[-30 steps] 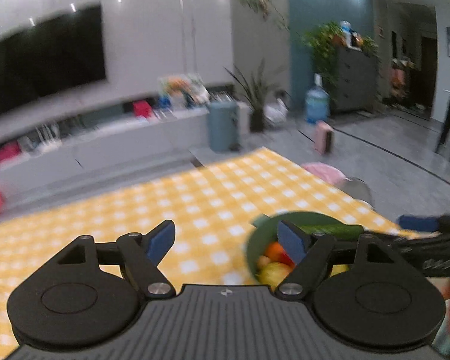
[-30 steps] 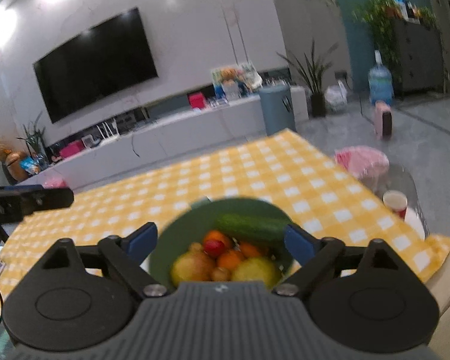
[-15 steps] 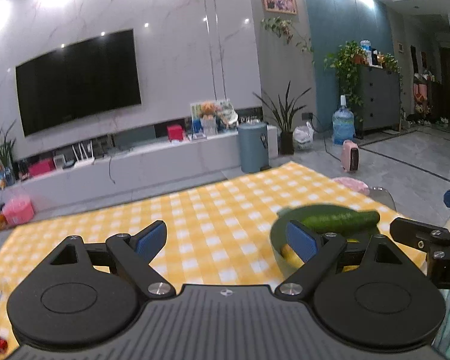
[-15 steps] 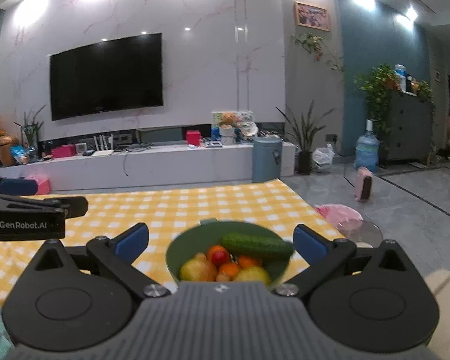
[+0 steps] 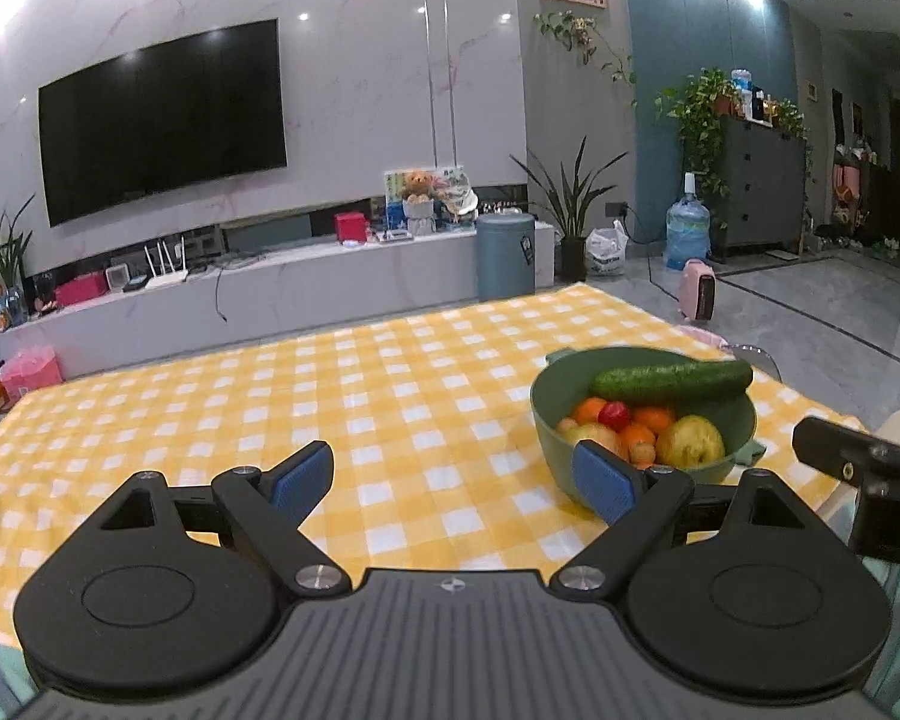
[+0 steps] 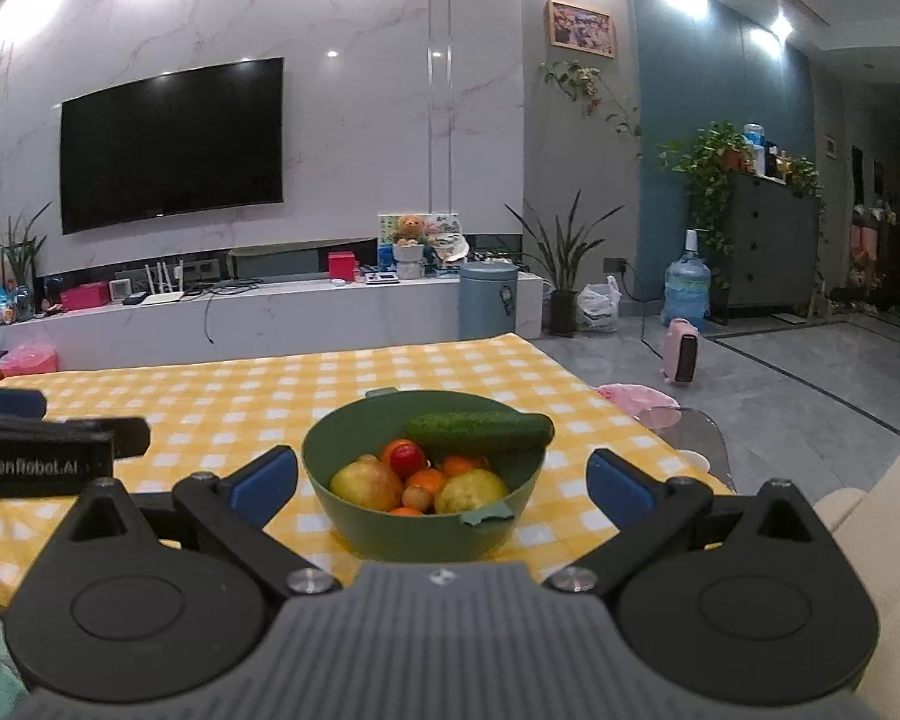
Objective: Organize fruits
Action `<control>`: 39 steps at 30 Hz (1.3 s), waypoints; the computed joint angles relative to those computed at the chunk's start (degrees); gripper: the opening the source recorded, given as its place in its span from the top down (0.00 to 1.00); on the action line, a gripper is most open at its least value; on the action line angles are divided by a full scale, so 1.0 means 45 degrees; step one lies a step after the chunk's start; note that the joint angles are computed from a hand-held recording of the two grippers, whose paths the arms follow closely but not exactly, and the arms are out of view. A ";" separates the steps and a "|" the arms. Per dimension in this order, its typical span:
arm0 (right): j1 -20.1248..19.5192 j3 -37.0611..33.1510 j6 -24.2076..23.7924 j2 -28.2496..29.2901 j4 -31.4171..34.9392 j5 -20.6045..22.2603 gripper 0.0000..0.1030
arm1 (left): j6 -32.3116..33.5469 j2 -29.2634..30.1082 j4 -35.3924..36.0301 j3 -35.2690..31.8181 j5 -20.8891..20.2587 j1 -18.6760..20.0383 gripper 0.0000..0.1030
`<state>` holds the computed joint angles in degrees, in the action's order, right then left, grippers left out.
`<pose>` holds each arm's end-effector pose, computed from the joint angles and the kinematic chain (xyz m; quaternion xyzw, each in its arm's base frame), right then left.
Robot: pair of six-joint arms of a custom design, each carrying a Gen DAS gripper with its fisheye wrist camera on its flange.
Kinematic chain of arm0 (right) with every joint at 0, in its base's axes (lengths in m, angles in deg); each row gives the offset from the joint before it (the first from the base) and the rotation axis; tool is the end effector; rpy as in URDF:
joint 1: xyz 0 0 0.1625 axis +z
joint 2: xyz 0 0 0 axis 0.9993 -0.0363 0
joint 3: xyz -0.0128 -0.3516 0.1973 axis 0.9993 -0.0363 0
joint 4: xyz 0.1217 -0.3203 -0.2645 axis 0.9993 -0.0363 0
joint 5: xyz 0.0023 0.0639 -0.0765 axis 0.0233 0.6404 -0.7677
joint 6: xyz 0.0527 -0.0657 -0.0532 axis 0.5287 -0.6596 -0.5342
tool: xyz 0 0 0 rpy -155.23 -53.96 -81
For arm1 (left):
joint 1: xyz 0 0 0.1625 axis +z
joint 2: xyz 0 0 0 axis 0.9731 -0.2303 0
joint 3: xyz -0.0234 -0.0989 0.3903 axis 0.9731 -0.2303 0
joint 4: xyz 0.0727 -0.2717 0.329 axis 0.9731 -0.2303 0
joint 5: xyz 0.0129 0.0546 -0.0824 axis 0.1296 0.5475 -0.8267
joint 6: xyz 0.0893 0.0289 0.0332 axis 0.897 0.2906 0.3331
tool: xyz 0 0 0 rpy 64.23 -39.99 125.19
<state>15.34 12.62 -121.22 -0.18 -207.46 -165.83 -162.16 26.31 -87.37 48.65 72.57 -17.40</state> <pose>0.2648 -0.6873 0.0856 0.2847 -0.7855 0.4859 0.2564 -0.1554 -0.6797 0.1991 0.1686 0.7626 -0.4955 0.3801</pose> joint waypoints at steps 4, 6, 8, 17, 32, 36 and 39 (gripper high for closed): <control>-0.0038 0.0021 0.0075 0.0137 0.0470 -0.0321 0.04 | -0.0271 0.0006 0.0196 0.0172 -0.0167 0.0040 0.00; -0.0033 -0.0033 0.0044 0.0166 0.0825 -0.0486 0.04 | -0.0212 0.0091 0.0289 0.0084 -0.0213 0.0071 0.00; -0.0004 -0.0126 0.0044 0.0221 0.0920 -0.0624 0.04 | -0.0282 0.0181 0.0437 0.0020 -0.0284 0.0083 0.00; -0.0042 -0.0104 0.0597 0.0094 0.1262 -0.0708 0.04 | -0.0640 0.0264 0.0888 0.0022 -0.0462 0.0104 0.00; -0.0059 -0.0196 0.0774 0.0093 0.1604 -0.0886 0.04 | -0.1029 0.0391 0.1451 -0.0248 -0.0463 0.0142 0.00; -0.0044 -0.0320 0.0801 0.0149 0.1770 -0.1074 0.04 | -0.1029 0.0413 0.1474 -0.0283 -0.0475 0.0135 0.00; -0.0027 -0.0431 0.0795 0.0213 0.1816 -0.1140 0.04 | -0.1068 0.0409 0.1495 -0.0288 -0.0474 0.0132 0.00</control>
<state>15.22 10.68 -117.64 0.78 -199.28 -170.96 -166.97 28.15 -80.64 47.35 70.44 -16.80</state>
